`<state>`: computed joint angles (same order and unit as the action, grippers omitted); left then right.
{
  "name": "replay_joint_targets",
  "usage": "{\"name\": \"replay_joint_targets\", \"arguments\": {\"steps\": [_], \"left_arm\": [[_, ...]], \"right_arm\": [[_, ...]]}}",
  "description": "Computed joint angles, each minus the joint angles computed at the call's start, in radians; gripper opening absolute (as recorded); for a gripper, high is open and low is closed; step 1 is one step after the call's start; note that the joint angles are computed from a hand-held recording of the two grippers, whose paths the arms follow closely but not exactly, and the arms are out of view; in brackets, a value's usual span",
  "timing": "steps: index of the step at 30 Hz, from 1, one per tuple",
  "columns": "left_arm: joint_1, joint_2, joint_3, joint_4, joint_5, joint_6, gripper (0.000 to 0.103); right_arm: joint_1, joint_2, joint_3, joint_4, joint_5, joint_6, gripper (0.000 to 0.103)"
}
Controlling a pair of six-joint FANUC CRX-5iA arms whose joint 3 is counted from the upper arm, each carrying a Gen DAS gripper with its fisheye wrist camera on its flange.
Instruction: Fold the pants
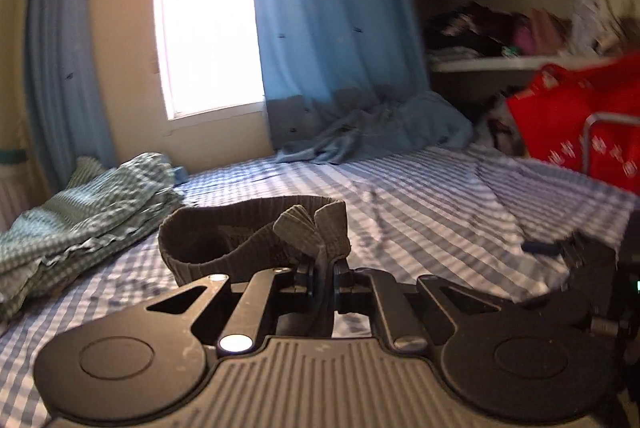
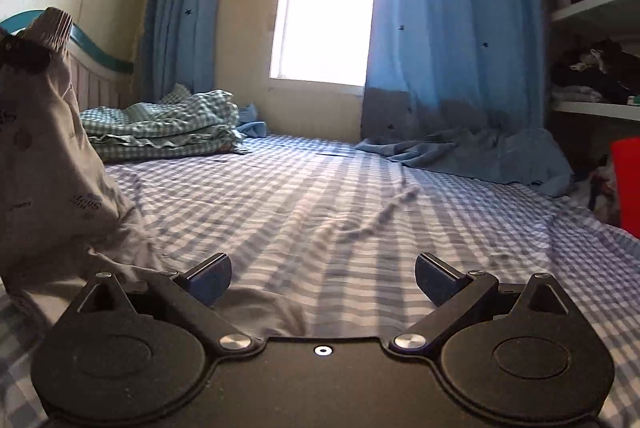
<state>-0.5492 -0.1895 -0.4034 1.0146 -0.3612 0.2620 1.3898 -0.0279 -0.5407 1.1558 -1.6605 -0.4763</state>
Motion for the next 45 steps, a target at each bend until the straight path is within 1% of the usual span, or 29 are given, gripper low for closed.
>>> {"name": "replay_joint_targets", "arguments": {"steps": [1, 3, 5, 7, 8, 9, 10, 12, 14, 15, 16, 18, 19, 21, 22, 24, 25, 26, 27, 30, 31, 33, 34, 35, 36, 38, 40, 41, 45], "left_arm": [[-0.027, 0.015, 0.010, -0.063, -0.009, 0.014, 0.010], [-0.064, 0.055, 0.048, -0.230, -0.053, 0.137, 0.010], [-0.097, 0.109, 0.063, -0.264, -0.103, 0.176, 0.010], [-0.107, 0.153, 0.069, -0.287, -0.148, 0.207, 0.016], [-0.102, 0.164, 0.078, -0.318, -0.169, 0.245, 0.020], [-0.100, 0.161, 0.064, -0.310, -0.170, 0.247, 0.029], [-0.097, 0.146, 0.028, -0.252, -0.154, 0.206, 0.035], [-0.100, 0.091, -0.081, -0.017, -0.083, 0.032, 0.079], [-0.143, 0.025, -0.184, 0.245, 0.046, -0.152, 0.097], [-0.162, 0.001, -0.213, 0.366, 0.081, -0.252, 0.101], [-0.163, -0.010, -0.223, 0.435, 0.088, -0.318, 0.101], [-0.170, -0.012, -0.226, 0.417, 0.142, -0.305, 0.102], [-0.160, -0.004, -0.218, 0.330, 0.172, -0.225, 0.102], [-0.082, 0.027, -0.174, 0.071, 0.115, 0.019, 0.102], [-0.046, 0.058, -0.139, -0.060, 0.077, 0.148, 0.102], [0.029, 0.096, -0.069, -0.307, -0.038, 0.383, 0.101], [0.050, 0.105, -0.055, -0.371, -0.081, 0.438, 0.101], [0.060, 0.088, -0.070, -0.383, -0.085, 0.441, 0.101], [0.077, 0.051, -0.112, -0.342, -0.081, 0.391, 0.101], [0.086, -0.023, -0.226, -0.042, -0.063, 0.131, 0.102], [0.075, -0.040, -0.244, 0.046, -0.043, 0.089, 0.102], [0.060, -0.043, -0.228, 0.074, 0.013, 0.158, 0.103], [0.059, -0.028, -0.197, 0.009, 0.046, 0.270, 0.103], [0.072, 0.009, -0.147, -0.108, 0.072, 0.400, 0.102], [0.093, 0.042, -0.099, -0.239, 0.060, 0.531, 0.102], [0.132, 0.108, -0.003, -0.495, 0.002, 0.760, 0.102], [0.168, 0.129, 0.010, -0.588, -0.059, 0.844, 0.103], [0.184, 0.124, -0.002, -0.556, -0.077, 0.840, 0.103], [0.227, 0.044, -0.111, -0.278, -0.033, 0.626, 0.102]], "right_arm": [[0.024, -0.017, -0.015, -0.028, -0.044, -0.011, 0.099], [0.069, -0.047, -0.043, -0.099, -0.122, -0.046, 0.099], [0.109, -0.069, -0.060, -0.173, -0.176, -0.094, 0.099], [0.143, -0.084, -0.074, -0.234, -0.209, -0.144, 0.099], [0.159, -0.093, -0.081, -0.261, -0.219, -0.168, 0.099], [0.171, -0.101, -0.086, -0.281, -0.223, -0.186, 0.099], [0.179, -0.107, -0.091, -0.294, -0.222, -0.195, 0.099], [0.184, -0.121, -0.104, -0.290, -0.203, -0.199, 0.099], [0.174, -0.150, -0.129, -0.238, -0.148, -0.211, 0.099], [0.159, -0.178, -0.152, -0.187, -0.090, -0.225, 0.099], [0.137, -0.212, -0.179, -0.128, -0.013, -0.246, 0.099], [0.043, -0.278, -0.224, 0.010, 0.196, -0.280, 0.101], [-0.003, -0.294, -0.236, 0.053, 0.286, -0.293, 0.102], [-0.091, -0.283, -0.220, 0.094, 0.421, -0.296, 0.101], [-0.112, -0.257, -0.180, 0.050, 0.441, -0.249, 0.099], [-0.127, -0.166, -0.049, -0.150, 0.387, -0.069, 0.092], [-0.114, -0.139, -0.016, -0.202, 0.337, -0.020, 0.094], [-0.093, -0.123, -0.005, -0.226, 0.286, -0.008, 0.100], [-0.068, -0.115, 0.000, -0.244, 0.238, -0.012, 0.102], [0.000, -0.065, 0.065, -0.290, 0.056, 0.013, 0.101], [0.021, -0.066, 0.062, -0.265, 0.039, 0.003, 0.102], [0.033, -0.094, 0.024, -0.192, 0.106, -0.046, 0.102], [0.022, -0.095, 0.020, -0.170, 0.150, -0.053, 0.102], [0.006, -0.091, 0.018, -0.159, 0.197, -0.042, 0.102], [-0.011, -0.072, 0.040, -0.183, 0.215, -0.005, 0.102], [-0.012, -0.009, 0.087, -0.249, 0.166, 0.053, 0.102], [0.018, 0.015, 0.071, -0.267, 0.123, 0.060, 0.102], [0.047, -0.002, 0.038, -0.254, 0.121, 0.016, 0.102], [0.096, -0.058, -0.031, -0.147, 0.095, -0.068, 0.102]]}}
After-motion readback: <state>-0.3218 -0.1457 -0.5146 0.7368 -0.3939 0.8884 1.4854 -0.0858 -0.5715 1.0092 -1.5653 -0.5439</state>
